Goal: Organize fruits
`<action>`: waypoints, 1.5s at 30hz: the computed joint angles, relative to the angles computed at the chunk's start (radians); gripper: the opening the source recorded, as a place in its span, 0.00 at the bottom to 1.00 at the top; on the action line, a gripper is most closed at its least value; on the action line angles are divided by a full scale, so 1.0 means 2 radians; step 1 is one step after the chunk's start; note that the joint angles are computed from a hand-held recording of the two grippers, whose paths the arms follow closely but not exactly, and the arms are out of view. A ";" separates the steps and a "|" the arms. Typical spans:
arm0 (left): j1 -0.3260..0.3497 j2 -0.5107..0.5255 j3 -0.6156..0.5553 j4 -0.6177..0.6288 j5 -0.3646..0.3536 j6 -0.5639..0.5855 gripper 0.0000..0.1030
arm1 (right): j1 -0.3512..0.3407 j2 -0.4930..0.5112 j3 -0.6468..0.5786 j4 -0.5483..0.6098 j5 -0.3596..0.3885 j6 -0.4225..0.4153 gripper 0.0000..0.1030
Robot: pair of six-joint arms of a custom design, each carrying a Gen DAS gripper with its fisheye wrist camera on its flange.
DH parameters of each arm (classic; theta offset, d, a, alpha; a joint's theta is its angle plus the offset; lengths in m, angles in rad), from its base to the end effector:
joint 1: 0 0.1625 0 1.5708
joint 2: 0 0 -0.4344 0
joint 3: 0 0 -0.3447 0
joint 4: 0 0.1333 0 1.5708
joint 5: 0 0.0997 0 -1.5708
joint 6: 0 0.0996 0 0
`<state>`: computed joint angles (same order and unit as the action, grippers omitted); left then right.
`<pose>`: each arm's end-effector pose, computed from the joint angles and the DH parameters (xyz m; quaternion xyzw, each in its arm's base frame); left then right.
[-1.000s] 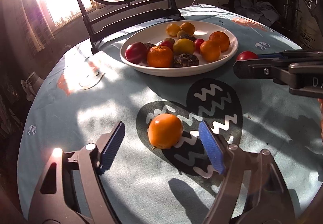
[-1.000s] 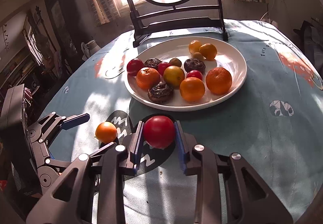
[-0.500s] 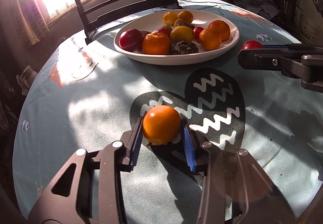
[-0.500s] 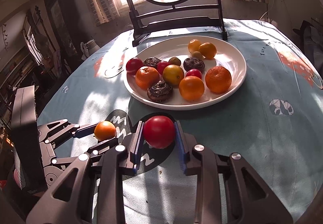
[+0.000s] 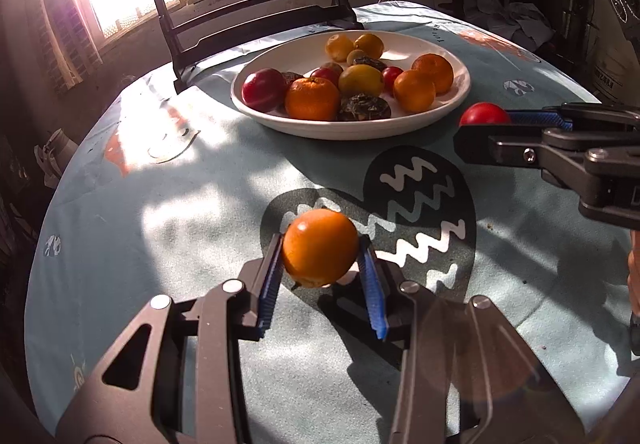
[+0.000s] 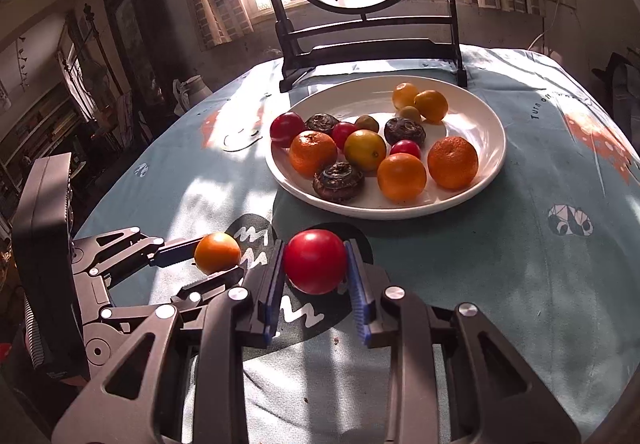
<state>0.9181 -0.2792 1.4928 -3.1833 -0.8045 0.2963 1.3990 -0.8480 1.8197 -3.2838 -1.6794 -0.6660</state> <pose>-0.2388 -0.6455 -0.0681 0.3495 0.8425 -0.2458 0.3281 0.0143 -0.6339 0.1979 0.2086 -0.9073 0.3098 0.1933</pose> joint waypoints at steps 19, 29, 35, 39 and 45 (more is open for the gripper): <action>-0.008 0.021 -0.158 0.037 0.011 -0.007 0.37 | 0.007 0.005 -0.100 0.031 0.072 0.061 0.30; 0.019 0.133 -0.409 0.207 0.018 -0.035 0.37 | -0.005 0.055 -0.200 0.069 0.038 0.058 0.30; 0.033 0.196 -0.537 0.302 0.014 -0.051 0.37 | -0.009 0.078 -0.236 0.097 0.019 0.052 0.30; 0.038 0.219 -0.587 0.340 0.009 -0.056 0.37 | -0.009 0.087 -0.250 0.106 0.009 0.048 0.30; 0.032 0.216 -0.566 0.286 0.029 -0.031 0.61 | -0.010 0.091 -0.255 0.116 0.006 0.046 0.36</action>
